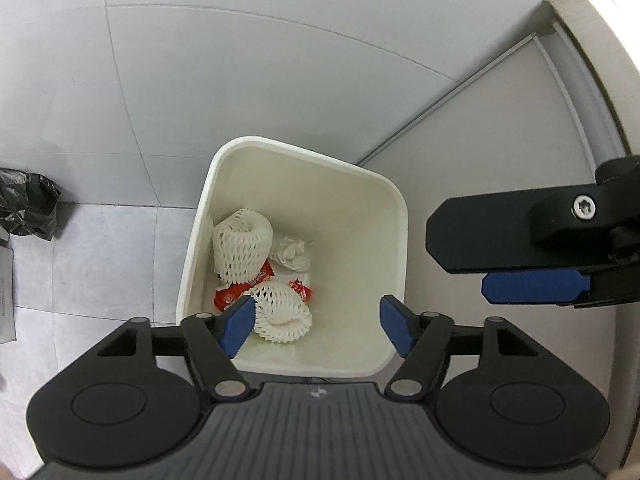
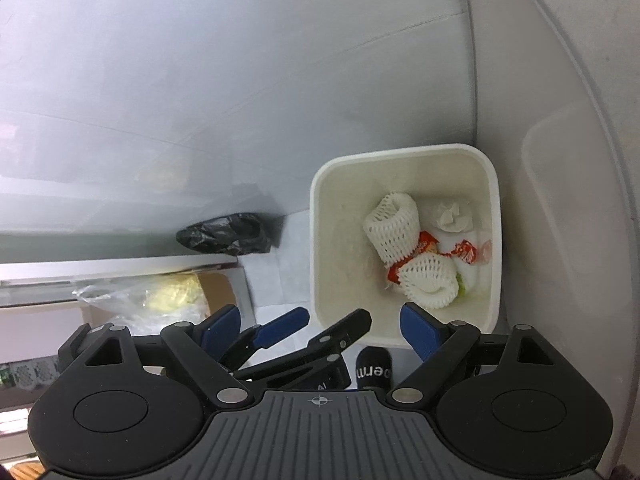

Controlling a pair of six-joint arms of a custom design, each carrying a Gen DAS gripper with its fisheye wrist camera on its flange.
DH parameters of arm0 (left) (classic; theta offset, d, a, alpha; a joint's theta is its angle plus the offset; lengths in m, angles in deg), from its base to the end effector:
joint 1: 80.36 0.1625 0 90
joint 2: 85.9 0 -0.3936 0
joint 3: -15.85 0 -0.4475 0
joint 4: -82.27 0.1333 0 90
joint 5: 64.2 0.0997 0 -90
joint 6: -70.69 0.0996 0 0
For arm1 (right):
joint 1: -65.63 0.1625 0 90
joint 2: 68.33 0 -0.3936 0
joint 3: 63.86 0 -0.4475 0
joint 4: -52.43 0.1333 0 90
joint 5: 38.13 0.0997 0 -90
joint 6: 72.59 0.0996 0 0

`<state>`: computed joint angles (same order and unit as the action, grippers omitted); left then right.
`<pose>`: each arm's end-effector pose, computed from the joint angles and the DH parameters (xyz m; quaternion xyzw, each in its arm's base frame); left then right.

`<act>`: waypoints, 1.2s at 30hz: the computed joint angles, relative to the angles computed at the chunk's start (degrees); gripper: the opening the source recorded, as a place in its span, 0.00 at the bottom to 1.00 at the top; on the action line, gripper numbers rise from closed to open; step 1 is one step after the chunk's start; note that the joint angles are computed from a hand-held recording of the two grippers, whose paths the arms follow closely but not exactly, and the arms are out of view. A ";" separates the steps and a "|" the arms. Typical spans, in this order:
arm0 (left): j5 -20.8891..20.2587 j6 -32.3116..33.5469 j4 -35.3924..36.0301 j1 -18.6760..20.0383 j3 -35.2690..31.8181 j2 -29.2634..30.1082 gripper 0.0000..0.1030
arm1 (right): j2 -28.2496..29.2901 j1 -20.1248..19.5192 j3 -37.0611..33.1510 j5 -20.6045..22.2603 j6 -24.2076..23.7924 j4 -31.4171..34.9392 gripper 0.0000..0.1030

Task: Collect trash
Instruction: 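Move both open tools from the bin back toward the counter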

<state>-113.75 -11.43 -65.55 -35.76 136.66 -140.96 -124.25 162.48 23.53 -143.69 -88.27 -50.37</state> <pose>-0.2153 -0.4903 -0.0117 -0.2722 0.8960 -0.2807 0.2107 0.1853 -0.6485 0.1321 0.2125 -0.9545 -0.1705 0.1208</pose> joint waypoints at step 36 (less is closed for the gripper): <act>4.90 -11.03 25.75 -9.02 -6.29 -6.73 0.99 | -26.27 -1.54 18.65 9.12 -26.43 -29.74 0.91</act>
